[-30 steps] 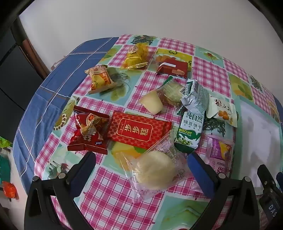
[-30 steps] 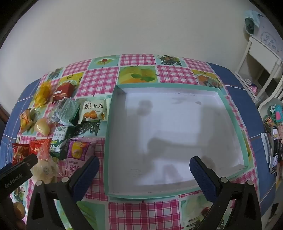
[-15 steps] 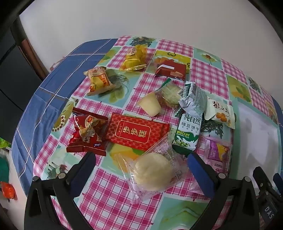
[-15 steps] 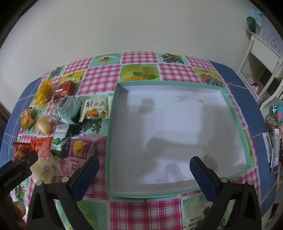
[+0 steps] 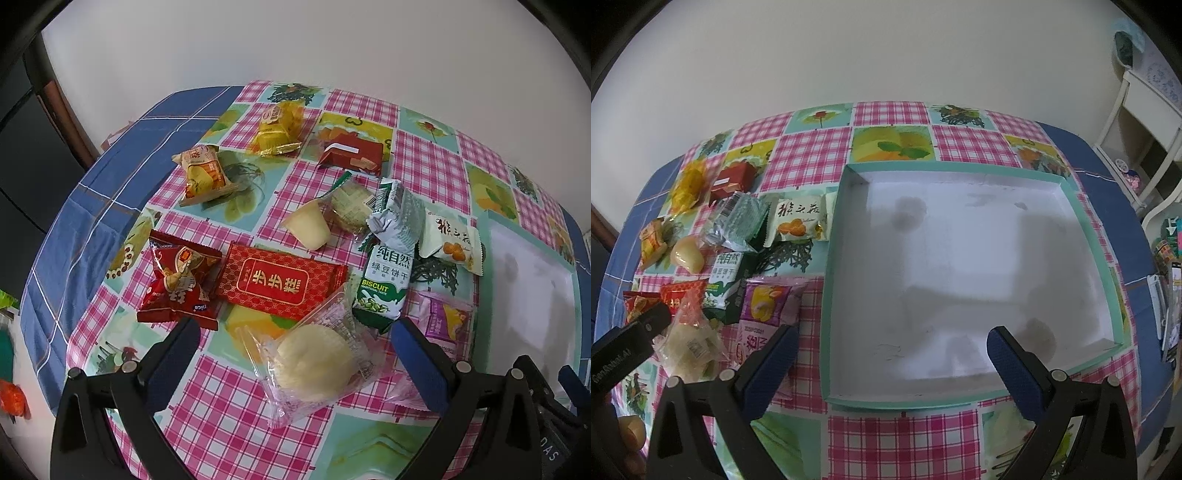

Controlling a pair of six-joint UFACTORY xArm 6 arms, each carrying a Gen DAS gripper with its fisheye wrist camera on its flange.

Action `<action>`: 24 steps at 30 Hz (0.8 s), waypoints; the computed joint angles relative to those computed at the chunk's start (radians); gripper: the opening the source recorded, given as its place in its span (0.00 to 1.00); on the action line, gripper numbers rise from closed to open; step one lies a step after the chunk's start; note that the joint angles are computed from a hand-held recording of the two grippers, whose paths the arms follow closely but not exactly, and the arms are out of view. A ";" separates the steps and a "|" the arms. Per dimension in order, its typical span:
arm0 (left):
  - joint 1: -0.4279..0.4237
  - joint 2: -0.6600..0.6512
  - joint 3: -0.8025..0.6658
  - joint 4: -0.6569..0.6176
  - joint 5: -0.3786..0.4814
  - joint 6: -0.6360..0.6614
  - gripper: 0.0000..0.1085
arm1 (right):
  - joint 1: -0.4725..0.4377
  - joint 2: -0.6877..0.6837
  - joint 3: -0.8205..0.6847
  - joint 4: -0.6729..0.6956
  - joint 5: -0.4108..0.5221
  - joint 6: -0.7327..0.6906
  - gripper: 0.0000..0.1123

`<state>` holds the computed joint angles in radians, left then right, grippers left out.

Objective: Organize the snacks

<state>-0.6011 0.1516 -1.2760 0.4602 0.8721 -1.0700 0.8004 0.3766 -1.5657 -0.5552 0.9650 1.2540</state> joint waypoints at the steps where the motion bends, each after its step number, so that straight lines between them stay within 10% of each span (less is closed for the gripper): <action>1: -0.001 0.001 -0.001 0.001 0.001 0.001 0.95 | 0.001 0.002 -0.003 0.001 0.002 -0.005 0.92; 24: 0.003 -0.007 0.010 -0.009 -0.003 0.002 0.95 | -0.001 0.017 -0.018 0.029 0.002 -0.041 0.92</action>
